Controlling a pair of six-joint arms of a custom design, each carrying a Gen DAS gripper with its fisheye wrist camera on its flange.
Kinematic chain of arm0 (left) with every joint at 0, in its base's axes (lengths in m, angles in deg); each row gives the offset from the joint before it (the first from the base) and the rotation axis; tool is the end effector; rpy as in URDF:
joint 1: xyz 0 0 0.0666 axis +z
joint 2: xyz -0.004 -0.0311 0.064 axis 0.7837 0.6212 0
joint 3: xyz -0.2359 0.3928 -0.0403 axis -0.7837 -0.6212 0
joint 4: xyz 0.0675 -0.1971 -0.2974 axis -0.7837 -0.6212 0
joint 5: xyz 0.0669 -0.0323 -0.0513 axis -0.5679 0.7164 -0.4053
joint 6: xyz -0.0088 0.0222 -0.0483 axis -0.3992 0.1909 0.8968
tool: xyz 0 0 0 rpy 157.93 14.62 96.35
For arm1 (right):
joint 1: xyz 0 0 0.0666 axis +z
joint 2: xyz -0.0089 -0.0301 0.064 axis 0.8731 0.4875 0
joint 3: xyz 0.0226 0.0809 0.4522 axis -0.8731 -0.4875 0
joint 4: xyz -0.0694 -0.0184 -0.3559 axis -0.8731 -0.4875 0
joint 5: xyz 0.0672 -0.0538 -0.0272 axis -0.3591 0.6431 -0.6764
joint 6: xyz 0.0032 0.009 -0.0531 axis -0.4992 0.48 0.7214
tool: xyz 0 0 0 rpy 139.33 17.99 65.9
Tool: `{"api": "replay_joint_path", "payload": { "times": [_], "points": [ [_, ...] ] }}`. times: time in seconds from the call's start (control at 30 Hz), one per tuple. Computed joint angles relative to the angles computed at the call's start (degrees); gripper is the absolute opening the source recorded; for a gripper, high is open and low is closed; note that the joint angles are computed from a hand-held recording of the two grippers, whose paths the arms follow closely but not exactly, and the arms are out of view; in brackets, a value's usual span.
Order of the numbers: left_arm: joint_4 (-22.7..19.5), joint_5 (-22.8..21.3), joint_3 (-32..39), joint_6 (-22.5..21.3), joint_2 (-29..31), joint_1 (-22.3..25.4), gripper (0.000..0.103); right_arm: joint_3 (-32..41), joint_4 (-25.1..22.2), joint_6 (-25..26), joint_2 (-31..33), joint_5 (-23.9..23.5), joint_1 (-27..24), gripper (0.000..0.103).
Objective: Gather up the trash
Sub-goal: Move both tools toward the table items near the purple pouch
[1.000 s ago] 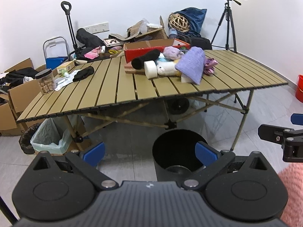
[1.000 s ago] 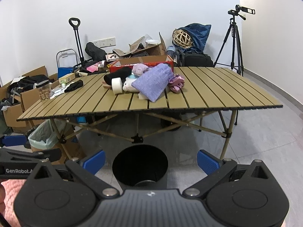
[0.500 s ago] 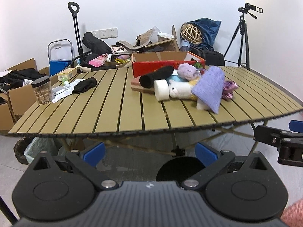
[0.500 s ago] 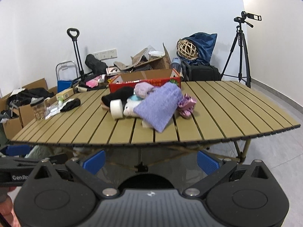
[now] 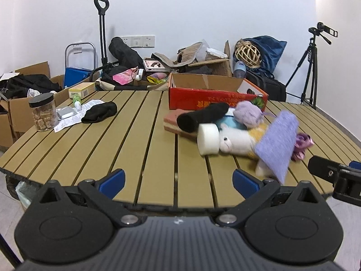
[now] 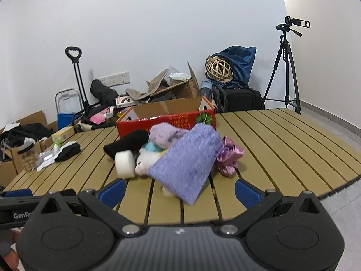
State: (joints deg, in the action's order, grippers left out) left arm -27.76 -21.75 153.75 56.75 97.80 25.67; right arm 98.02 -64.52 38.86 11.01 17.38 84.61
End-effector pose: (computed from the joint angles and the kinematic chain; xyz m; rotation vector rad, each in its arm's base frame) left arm 0.4416 -0.1937 0.5185 -0.2890 2.0947 0.1172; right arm 0.4622 0.1994 0.5032 -0.1385 2.0120 0.3017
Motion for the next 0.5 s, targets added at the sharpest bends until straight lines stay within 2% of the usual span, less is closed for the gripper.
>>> {"api": "replay_joint_path", "payload": {
  "times": [0.33, 0.5],
  "points": [
    [1.44, 2.30, 4.28, -2.18, 5.36, 2.94, 0.103, 5.39, 3.56, -2.14, 7.21, -0.34, -1.64, 0.103],
    [1.79, 3.46, 5.84, -2.18, 7.85, 4.34, 0.103, 8.77, 2.32, -3.91, 10.96, -1.53, -2.31, 0.103]
  ]
}}
